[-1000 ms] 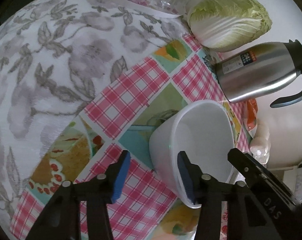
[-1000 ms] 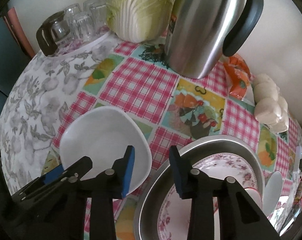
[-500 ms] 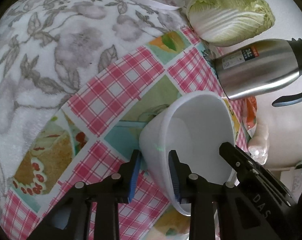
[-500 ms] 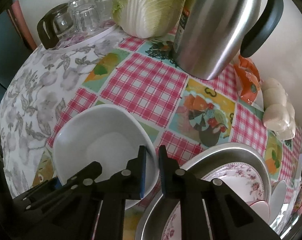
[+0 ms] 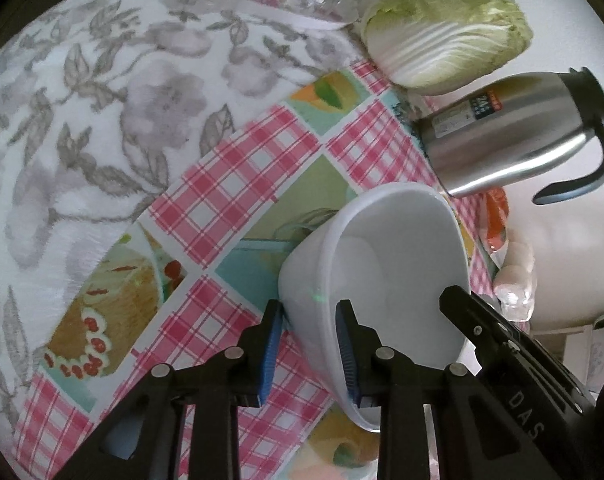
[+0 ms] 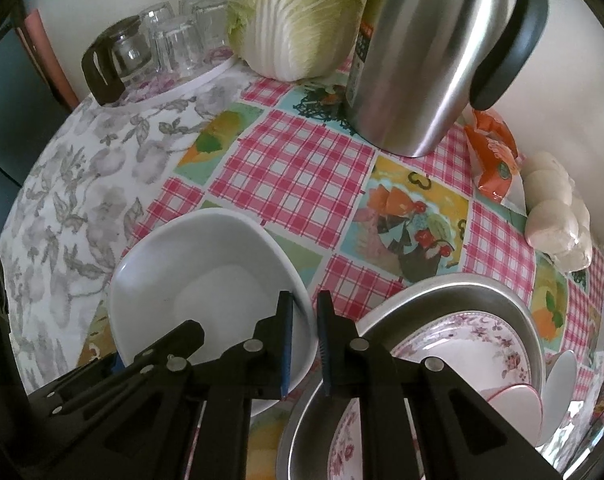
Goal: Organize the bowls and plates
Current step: 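Lift the white square bowl with both tools and carry it over the basin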
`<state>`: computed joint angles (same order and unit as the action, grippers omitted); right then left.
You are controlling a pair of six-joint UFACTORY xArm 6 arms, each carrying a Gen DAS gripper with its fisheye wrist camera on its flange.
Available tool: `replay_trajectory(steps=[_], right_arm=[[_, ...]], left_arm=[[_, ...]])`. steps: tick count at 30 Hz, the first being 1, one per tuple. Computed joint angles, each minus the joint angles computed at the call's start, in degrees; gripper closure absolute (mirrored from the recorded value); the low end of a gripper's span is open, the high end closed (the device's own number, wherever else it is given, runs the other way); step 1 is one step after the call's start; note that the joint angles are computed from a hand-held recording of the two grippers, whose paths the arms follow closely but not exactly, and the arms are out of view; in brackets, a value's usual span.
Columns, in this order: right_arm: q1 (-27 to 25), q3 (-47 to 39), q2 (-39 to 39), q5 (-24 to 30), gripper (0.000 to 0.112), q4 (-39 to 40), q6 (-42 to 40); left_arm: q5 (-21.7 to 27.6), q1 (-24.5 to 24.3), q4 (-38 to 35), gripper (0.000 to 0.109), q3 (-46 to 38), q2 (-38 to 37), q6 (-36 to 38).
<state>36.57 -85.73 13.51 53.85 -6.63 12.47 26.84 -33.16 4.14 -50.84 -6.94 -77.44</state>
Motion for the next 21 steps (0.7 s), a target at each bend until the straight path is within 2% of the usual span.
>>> replay_trajectory(steps=[8, 21], right_arm=[[-0.7, 1.6, -5.0, 0.1, 0.1, 1.8, -1.7], [-3.3, 6.3, -17.1, 2.4, 0.1, 2.5, -4.3]], left_arm=[[3.4, -2.5, 7.8, 0.079, -2.2, -2.9, -5.6], [9.5, -10.2, 20.7, 0.079, -10.7, -2.8, -13.7]])
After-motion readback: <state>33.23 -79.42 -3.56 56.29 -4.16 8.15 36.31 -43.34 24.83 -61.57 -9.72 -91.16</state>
